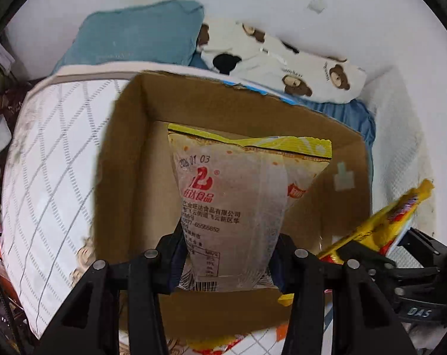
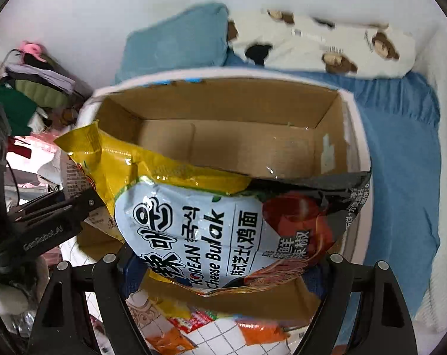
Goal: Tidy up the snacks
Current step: 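Carry both bags into the cardboard box and open both tools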
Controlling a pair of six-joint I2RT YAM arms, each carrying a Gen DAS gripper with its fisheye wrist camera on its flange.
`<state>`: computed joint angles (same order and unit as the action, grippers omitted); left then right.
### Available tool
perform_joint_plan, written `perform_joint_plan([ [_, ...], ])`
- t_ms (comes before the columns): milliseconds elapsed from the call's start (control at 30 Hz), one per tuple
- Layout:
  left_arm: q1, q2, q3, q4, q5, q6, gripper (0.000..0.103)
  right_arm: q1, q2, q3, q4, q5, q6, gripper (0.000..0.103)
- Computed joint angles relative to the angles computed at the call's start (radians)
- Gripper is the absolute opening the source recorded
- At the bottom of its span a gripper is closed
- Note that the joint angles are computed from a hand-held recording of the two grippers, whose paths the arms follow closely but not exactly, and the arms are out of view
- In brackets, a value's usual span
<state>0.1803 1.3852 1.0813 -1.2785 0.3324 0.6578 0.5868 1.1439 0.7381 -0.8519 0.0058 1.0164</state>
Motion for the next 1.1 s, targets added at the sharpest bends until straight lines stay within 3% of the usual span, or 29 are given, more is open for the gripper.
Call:
perform_joint_plan([
  [167,-0.147,0.110,-0.034,0.145,-0.068,-0.133,0.044,-0.206,0.260,-0.027,0.177,-0.159,-0.193,0.087],
  [267,-0.196,0.156,-0.045,0.194,-0.105,-0.175,0.044,-0.270,0.384,-0.022,0.249,-0.200,-0.252,0.088],
  [300,-0.209,0.163,-0.048,0.207,-0.115,-0.188,0.046,-0.243,0.383,-0.003,0.216,-0.201,-0.220,0.088],
  [333,-0.215,0.167,-0.052,0.226,-0.125,-0.196,0.050,-0.250,0.414,0.007,0.222,-0.198,-0.225,0.091],
  [400,-0.215,0.176,-0.048,0.239,-0.116,-0.195,0.090,-0.258,0.442,0.021,0.233,-0.164,-0.236,0.099],
  [433,-0.217,0.181,-0.042,0.240,-0.116,-0.201,0.094,-0.264,0.447,0.020,0.241,-0.149,-0.241,0.099],
  [600,-0.210,0.150,-0.044,0.236,-0.103,-0.192,0.095,-0.269,0.401,-0.024,0.262,-0.103,-0.237,0.099],
  [933,-0.198,-0.076,-0.171,0.277,-0.148,-0.140,0.095,0.040,0.138,-0.106,0.122,0.143,0.096,0.099],
  [1100,-0.131,-0.178,-0.192,0.240,-0.118,-0.078,0.095,0.316,0.061,-0.014,-0.094,0.260,0.395,0.099],
])
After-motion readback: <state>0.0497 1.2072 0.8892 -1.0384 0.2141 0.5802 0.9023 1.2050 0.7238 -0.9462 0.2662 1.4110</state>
